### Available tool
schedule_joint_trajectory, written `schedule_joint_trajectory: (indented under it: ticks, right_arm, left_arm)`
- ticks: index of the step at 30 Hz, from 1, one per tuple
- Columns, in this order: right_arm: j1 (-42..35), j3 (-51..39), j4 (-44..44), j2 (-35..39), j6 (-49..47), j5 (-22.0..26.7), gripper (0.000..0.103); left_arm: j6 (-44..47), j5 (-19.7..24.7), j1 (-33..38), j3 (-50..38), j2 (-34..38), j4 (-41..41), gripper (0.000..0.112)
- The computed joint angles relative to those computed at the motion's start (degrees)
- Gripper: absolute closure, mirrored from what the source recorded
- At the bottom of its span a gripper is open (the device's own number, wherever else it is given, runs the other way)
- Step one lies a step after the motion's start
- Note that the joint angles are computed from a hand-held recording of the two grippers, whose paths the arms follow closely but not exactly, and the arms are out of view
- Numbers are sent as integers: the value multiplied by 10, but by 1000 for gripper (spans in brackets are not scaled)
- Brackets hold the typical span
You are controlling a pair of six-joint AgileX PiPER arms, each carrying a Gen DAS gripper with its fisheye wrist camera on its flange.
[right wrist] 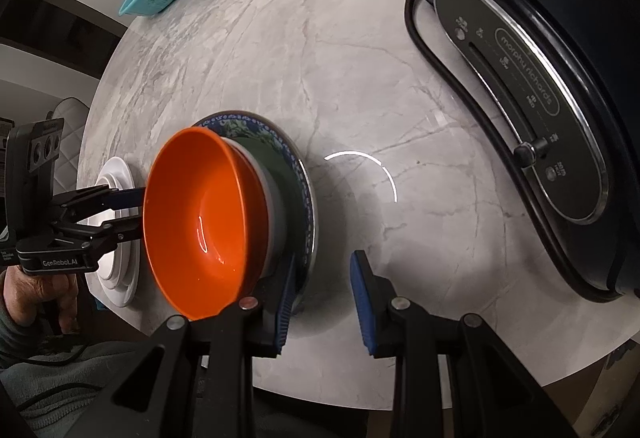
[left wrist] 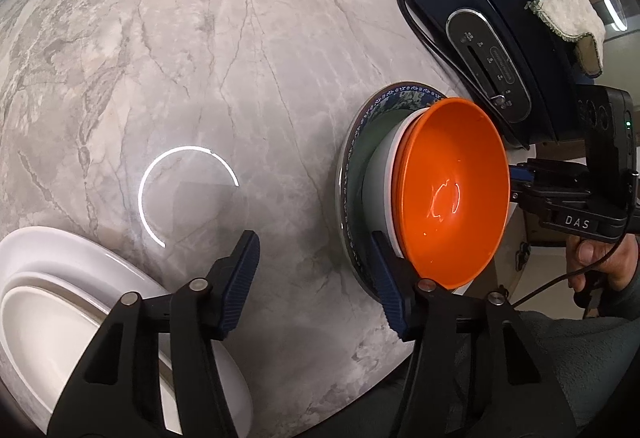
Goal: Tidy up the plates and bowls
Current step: 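Close both grippers on the rim of the nested bowl stack, then lift the bowl stack with both grippers and lower it onto the plate stack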
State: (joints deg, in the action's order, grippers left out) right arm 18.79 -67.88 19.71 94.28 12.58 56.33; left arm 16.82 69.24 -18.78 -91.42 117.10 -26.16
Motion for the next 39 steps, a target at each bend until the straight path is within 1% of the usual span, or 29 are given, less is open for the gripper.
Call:
schedule_joint_trajectory:
  ticks: [3,5,6,7,9,13,15,28,31,35,39]
  right_arm:
    - [-5,5,16,5,-15,-6,71]
    - [-4,5,19,8,-20,-7,72]
    - [-4,6,21,9,-22,-9,74]
    - [-6,10,28,7,-28,-12,78]
    - [-11,14,40,6,-39,-14,80]
    - [-13,13,52,7,-53,-14,89]
    - [-13,13,53,7,-55,-16,90]
    - [-31,9,75,17,-93,-9,91]
    - [-36,3,76,19,-105,-2,91]
    - [-42,-17,76,23,-122,17,91]
    - [-41,-60,75,28,-123,48,91]
  left_arm:
    - [0,3,-9,-10,10,1,77]
    - [-3,-1,-16,-13,13,4,80]
    - [-3,0,-16,-14,14,2,83]
    - [-3,0,-17,-15,15,1,84]
    - [-4,0,-19,-17,16,-2,88]
    - [-13,2,-25,-23,19,-6,93]
    - [-14,3,-27,-24,18,-9,102]
    - [-73,-32,-60,-12,1,17,103]
    - [-85,-33,-58,-7,-10,18,103]
    - [-110,-32,-56,-2,-30,22,103]
    - [-134,-16,-43,-5,-65,25,103]
